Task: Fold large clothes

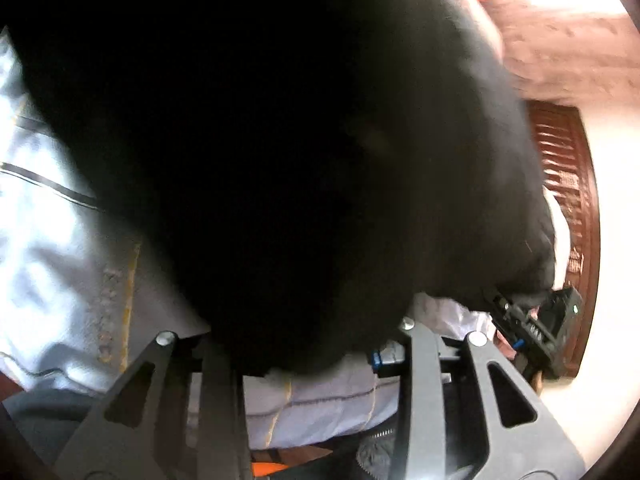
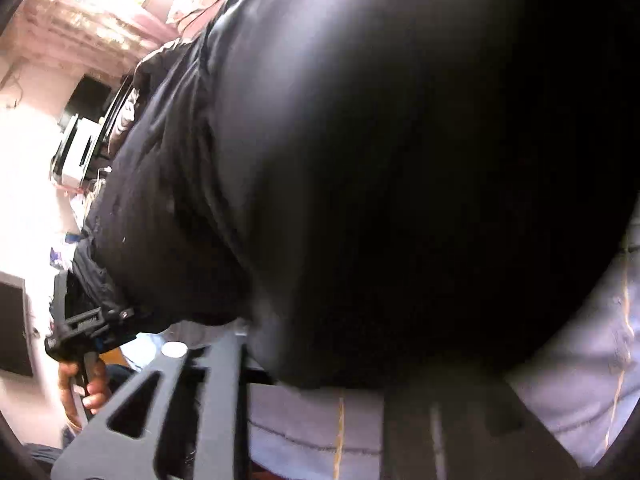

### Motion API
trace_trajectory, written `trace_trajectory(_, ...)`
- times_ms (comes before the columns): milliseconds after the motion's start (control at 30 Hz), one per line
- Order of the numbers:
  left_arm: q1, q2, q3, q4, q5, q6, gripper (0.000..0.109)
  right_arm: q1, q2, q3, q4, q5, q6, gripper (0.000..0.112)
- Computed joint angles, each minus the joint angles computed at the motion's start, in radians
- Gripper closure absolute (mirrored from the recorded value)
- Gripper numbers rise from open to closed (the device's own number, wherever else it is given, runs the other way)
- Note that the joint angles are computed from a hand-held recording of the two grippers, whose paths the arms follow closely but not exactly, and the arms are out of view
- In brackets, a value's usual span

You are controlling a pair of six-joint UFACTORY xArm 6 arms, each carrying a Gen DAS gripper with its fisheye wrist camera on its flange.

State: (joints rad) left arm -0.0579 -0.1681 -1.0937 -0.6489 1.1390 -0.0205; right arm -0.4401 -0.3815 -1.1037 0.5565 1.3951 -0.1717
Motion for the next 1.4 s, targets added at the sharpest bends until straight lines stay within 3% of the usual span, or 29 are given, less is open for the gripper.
trace_trajectory(33,0.0,-0.059,0.026,0.037,-0.003,-0.008,0.054,-0.006,-0.013,-0.017,-0.054,0.026,0.053,0.038)
trace_trajectory(67,0.004,-0.12,0.057,0.067,-0.002,-0.022,0.042,-0.01,-0.027,-0.026,-0.099,0.039,0.087,0.034)
trace_trajectory(167,0.028,-0.296,0.118,0.149,-0.071,-0.039,0.052,-0.017,-0.095,-0.056,-0.265,0.054,0.167,0.036)
trace_trajectory(233,0.018,-0.329,0.09,0.203,-0.183,-0.003,0.061,0.036,-0.155,-0.067,-0.393,-0.081,0.219,0.041)
trace_trajectory(333,-0.025,-0.261,-0.007,0.28,-0.334,0.04,0.072,0.121,-0.151,-0.12,-0.398,-0.265,0.171,0.042)
trace_trajectory(367,-0.034,-0.215,-0.051,0.29,-0.336,0.029,0.077,0.177,-0.123,-0.152,-0.411,-0.298,0.167,0.044)
trace_trajectory(433,-0.038,-0.074,-0.174,0.216,-0.231,0.017,0.082,0.274,-0.045,-0.211,-0.479,-0.324,0.173,0.051)
trace_trajectory(467,-0.043,-0.005,-0.216,0.215,-0.181,-0.023,0.092,0.305,-0.007,-0.234,-0.49,-0.308,0.179,0.056)
trace_trajectory(567,-0.056,0.082,-0.195,0.322,-0.177,-0.159,0.099,0.34,0.122,-0.282,-0.55,-0.208,0.208,0.065)
trace_trajectory(633,-0.029,0.127,-0.192,0.247,-0.126,-0.174,0.106,0.332,0.112,-0.224,-0.56,-0.218,0.209,0.065)
trace_trajectory(733,-0.015,0.188,-0.195,0.194,-0.053,-0.193,0.106,0.268,0.155,-0.196,-0.465,-0.13,0.215,0.065)
trace_trajectory(833,-0.055,0.244,-0.215,0.267,-0.045,-0.218,0.105,0.294,0.193,-0.155,-0.504,-0.143,0.23,0.064)
trace_trajectory(1000,-0.145,0.3,-0.262,0.484,-0.11,-0.291,0.105,0.345,0.25,-0.162,-0.571,-0.222,0.28,0.063)
trace_trajectory(1133,-0.169,0.357,-0.317,0.547,-0.123,-0.34,0.105,0.375,0.299,-0.193,-0.619,-0.247,0.306,0.063)
trace_trajectory(1233,-0.188,0.332,-0.324,0.59,-0.11,-0.343,0.106,0.397,0.306,-0.218,-0.659,-0.255,0.331,0.063)
trace_trajectory(1300,-0.17,0.236,-0.269,0.51,-0.095,-0.304,0.105,0.415,0.283,-0.249,-0.67,-0.198,0.338,0.063)
trace_trajectory(1333,-0.166,0.198,-0.245,0.477,-0.11,-0.284,0.098,0.412,0.243,-0.26,-0.627,-0.163,0.326,0.063)
trace_trajectory(1400,-0.157,0.059,-0.151,0.441,-0.221,-0.213,0.085,0.407,0.171,-0.255,-0.55,-0.14,0.308,0.063)
